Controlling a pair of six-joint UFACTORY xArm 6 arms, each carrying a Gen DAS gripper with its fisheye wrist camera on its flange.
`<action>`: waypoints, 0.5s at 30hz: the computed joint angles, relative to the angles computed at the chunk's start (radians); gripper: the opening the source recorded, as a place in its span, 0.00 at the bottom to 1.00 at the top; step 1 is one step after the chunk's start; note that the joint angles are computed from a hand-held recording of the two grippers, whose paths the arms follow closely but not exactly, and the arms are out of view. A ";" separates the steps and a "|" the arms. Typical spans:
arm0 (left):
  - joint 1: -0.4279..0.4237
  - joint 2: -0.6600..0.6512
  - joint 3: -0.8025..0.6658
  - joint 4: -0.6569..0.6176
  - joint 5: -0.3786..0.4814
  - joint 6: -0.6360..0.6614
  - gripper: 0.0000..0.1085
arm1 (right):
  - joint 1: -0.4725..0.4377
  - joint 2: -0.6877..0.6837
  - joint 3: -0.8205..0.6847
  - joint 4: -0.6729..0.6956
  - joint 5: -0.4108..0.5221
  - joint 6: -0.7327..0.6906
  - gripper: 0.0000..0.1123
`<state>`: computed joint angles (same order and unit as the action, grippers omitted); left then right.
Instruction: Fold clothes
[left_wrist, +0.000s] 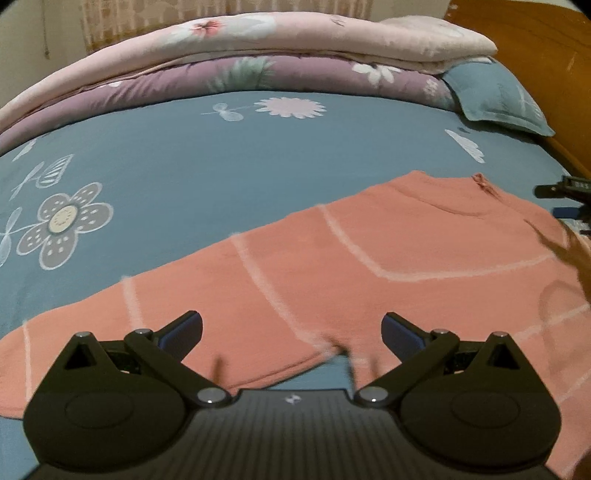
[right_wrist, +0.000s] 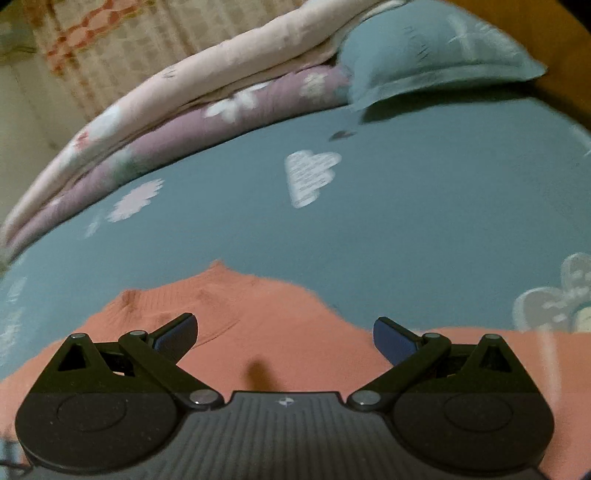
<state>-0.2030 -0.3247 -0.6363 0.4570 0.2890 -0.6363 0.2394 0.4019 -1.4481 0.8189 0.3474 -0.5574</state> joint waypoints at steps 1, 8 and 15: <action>-0.008 0.004 -0.005 -0.010 0.006 0.009 0.94 | 0.001 0.000 0.000 0.035 0.020 -0.037 0.92; -0.029 0.028 -0.038 -0.003 0.056 0.009 0.94 | 0.002 -0.019 0.040 0.075 0.070 -0.099 0.92; -0.021 0.041 -0.040 0.013 0.048 -0.021 0.94 | -0.025 0.010 -0.053 0.101 0.018 -0.134 0.92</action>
